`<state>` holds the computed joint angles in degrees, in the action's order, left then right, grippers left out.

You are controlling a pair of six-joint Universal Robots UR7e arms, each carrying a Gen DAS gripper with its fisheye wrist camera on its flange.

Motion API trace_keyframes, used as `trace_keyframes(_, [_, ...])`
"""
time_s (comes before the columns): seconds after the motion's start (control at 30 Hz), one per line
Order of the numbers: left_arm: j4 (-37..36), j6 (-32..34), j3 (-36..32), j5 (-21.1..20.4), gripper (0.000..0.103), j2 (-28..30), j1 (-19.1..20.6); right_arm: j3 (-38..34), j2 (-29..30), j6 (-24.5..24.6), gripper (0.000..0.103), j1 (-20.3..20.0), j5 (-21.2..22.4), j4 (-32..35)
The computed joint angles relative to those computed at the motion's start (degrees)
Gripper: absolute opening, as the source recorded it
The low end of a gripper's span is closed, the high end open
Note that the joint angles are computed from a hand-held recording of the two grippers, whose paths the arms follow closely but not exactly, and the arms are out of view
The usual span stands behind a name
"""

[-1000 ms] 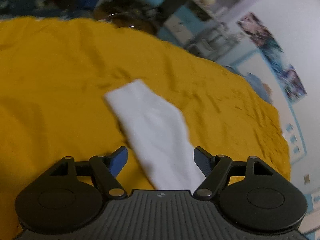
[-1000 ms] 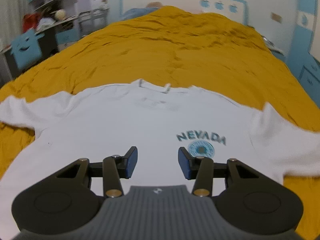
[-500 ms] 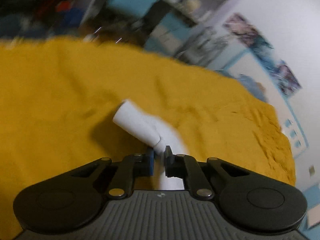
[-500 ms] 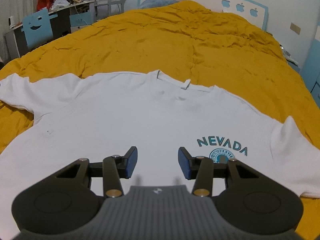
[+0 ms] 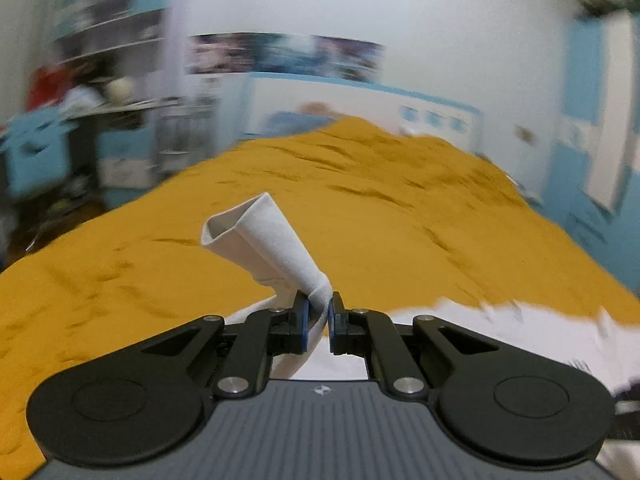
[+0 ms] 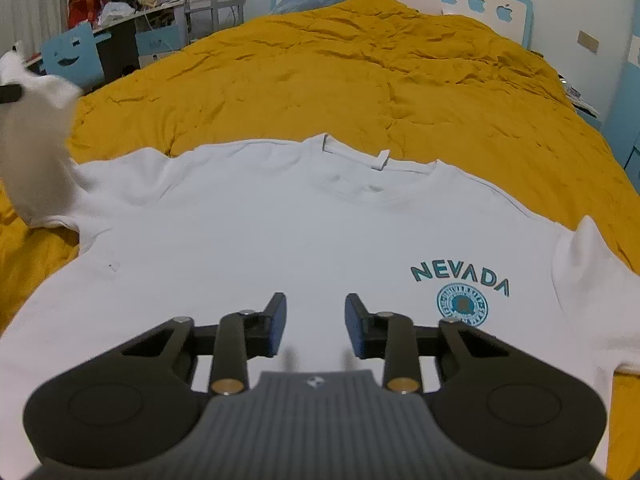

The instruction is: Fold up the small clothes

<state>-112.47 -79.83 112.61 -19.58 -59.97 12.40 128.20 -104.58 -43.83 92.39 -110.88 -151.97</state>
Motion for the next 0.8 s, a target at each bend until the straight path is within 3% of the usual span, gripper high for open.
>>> trace_keyframes(0.1, [-12.85,12.49,-1.03,-4.34,0.009,5.84,0.56,0.02,-1.35,2.06,0.023,-0.56,0.41,1.35])
trace_keyframes(0.23, [-19.2,23.35,-3.69,-10.89,0.009,12.64,1.86,0.53,-3.7,3.94,0.022,-1.87,0.46,3.17])
trace_keyframes(0.33, [-20.17,25.46,-4.44,-18.54,0.01,14.93,2.84,1.07,-5.52,4.45,0.022,-3.02,0.42,4.79])
trace_keyframes(0.47, [-29.5,21.42,-2.4,-31.4,0.041,14.45,5.44,1.8,-7.43,4.79,0.023,-4.48,0.98,6.38])
trace_keyframes(0.7, [-43.95,19.88,3.76,-34.96,0.053,10.82,5.66,1.72,-8.71,6.81,0.023,-5.08,3.5,9.05])
trace_keyframes(0.8, [-44.83,18.25,5.21,-32.55,0.054,9.27,4.8,0.92,-8.38,9.07,0.031,-4.76,5.18,10.51])
